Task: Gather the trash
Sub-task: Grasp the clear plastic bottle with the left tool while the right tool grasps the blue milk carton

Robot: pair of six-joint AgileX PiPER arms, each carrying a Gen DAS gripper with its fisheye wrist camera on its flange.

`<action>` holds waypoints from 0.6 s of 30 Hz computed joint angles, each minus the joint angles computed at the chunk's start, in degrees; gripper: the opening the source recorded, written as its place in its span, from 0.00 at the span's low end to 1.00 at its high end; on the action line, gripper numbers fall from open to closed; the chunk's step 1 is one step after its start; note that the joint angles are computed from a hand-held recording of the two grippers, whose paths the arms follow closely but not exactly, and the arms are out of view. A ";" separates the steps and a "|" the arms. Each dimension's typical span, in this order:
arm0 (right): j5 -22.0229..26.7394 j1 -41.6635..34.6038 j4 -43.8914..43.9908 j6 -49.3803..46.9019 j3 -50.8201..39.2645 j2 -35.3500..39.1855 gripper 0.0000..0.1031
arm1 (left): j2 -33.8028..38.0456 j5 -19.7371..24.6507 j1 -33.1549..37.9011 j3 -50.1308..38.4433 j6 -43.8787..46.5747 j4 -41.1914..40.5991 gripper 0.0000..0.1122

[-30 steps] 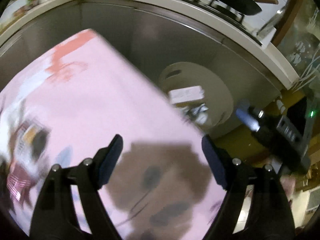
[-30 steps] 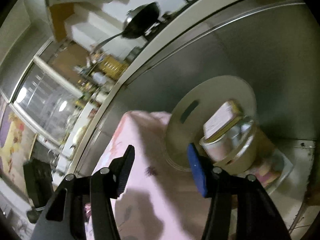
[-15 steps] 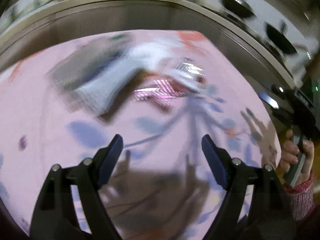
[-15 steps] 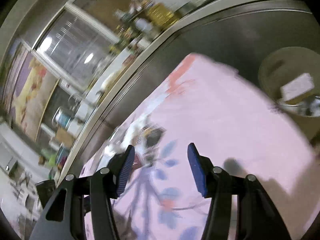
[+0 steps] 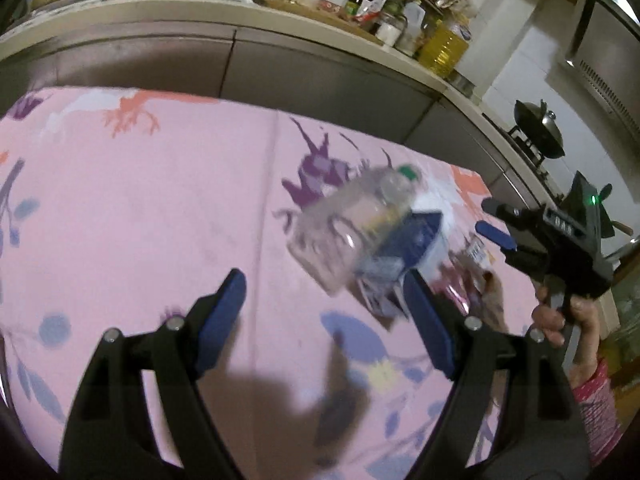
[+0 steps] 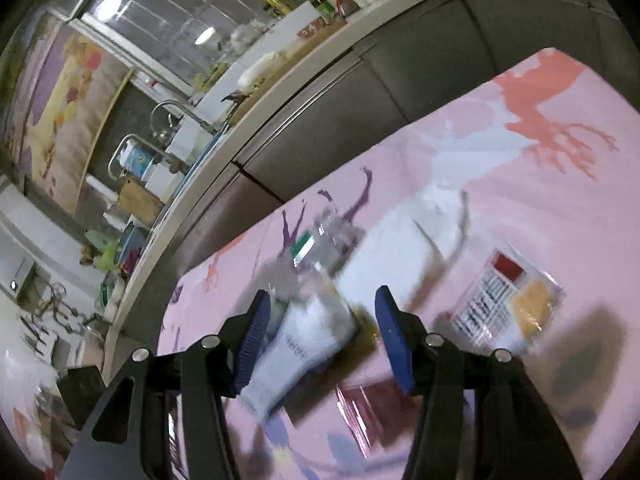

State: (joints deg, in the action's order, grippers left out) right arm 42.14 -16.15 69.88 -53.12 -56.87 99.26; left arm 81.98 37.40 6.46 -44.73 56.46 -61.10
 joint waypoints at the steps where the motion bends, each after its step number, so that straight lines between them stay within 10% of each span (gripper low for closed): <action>1: 0.18 0.62 -1.02 2.23 -2.11 1.32 0.51 | 1.14 0.51 0.80 -0.94 1.42 -0.26 0.69; 10: -0.48 6.06 -11.97 19.06 -16.14 11.15 0.51 | 16.12 -0.30 -8.36 -20.23 -6.19 10.69 0.71; 18: 8.96 12.33 -18.62 30.81 -30.94 22.50 0.51 | 19.08 10.23 -2.09 -18.16 -1.20 5.90 0.71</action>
